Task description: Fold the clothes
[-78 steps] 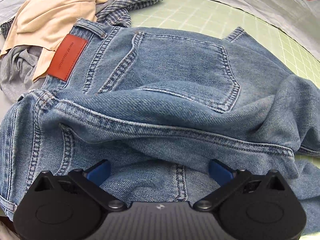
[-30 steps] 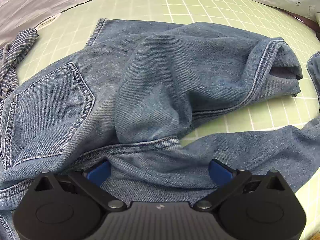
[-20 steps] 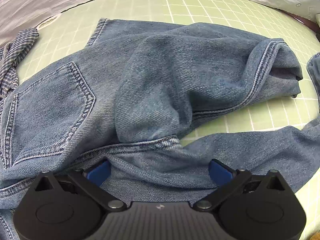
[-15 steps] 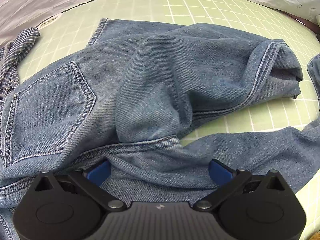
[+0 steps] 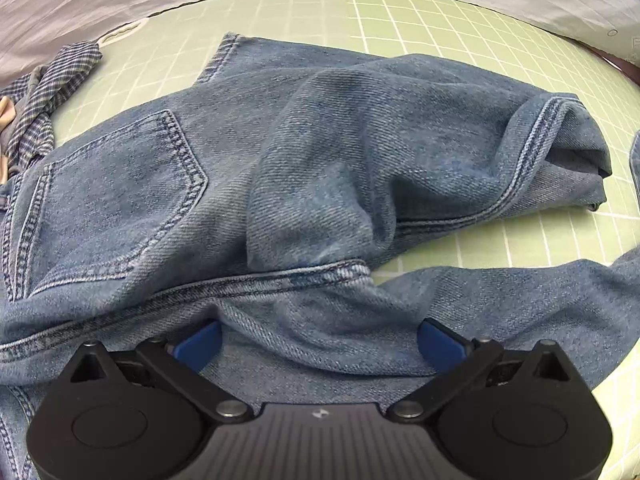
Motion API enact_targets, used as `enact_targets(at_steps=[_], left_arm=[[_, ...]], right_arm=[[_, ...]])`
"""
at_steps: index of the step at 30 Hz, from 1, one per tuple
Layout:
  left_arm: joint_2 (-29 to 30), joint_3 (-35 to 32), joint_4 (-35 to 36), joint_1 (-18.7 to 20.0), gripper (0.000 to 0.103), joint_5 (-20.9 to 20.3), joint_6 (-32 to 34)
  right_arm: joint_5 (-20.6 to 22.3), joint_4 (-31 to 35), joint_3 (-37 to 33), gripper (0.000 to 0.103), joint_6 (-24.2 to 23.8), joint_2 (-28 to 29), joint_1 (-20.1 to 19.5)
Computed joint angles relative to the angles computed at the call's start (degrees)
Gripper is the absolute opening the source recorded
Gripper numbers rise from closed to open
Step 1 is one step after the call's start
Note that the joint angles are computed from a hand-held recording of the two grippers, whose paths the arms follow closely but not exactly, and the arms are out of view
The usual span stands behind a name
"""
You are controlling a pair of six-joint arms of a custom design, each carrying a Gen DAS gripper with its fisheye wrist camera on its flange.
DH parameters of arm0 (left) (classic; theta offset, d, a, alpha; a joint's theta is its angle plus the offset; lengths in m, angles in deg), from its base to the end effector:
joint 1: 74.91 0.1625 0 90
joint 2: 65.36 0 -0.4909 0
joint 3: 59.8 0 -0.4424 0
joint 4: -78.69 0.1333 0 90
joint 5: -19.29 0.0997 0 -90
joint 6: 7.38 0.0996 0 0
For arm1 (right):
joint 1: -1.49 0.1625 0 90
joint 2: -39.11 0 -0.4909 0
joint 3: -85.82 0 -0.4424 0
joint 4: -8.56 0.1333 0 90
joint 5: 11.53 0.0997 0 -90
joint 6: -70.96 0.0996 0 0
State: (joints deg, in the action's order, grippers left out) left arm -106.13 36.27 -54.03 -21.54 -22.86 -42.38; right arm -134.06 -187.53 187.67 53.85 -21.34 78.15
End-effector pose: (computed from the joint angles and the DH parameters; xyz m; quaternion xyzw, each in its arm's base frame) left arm -0.2552 -0.6905 0.0324 0.0574 0.9079 -0.1547 0.3855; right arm -0.0822 -0.6922 0.3512 -0.1231 -0.8155 0.4334 0.3632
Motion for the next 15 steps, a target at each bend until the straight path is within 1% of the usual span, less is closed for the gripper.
enact_targets(at_steps=[2,5,8,10,12,13,15], left_arm=[[-0.78,1.2,-0.7,-0.46,0.103,0.56,-1.93],[-2.01,3.02,-5.76,-0.98,0.102,0.45,-2.86],[-1.82,2.83,-10.73,-0.67,0.102,-0.82,-3.08],[-0.3,0.31,-13.29,0.71,0.102,-3.26,-1.76],[0.87,-1.85,-11.01,0.82,0.102,-3.76,-3.13],[1.94,-3.7,-7.76,0.79,0.102,-3.12,-4.57],[3.77,-7.05,-1.76,1.37,0.096,-1.52,-7.18]], right_arm=[[-1.98,-2.61,4.28,0.001,-0.71,-2.76,-0.43],[-4.42,-5.14,10.3,0.001,-1.98,-6.55,-1.09],[-4.82,-4.69,13.27,0.001,1.26,-8.64,-1.75],[-4.48,-4.7,13.66,0.001,3.03,-8.93,-2.01],[-3.68,-5.82,13.31,0.001,2.78,-8.56,-1.92],[-3.12,-6.86,12.96,0.001,2.07,-8.14,-1.72],[-1.95,-8.34,11.94,0.001,1.1,-7.3,-1.29]])
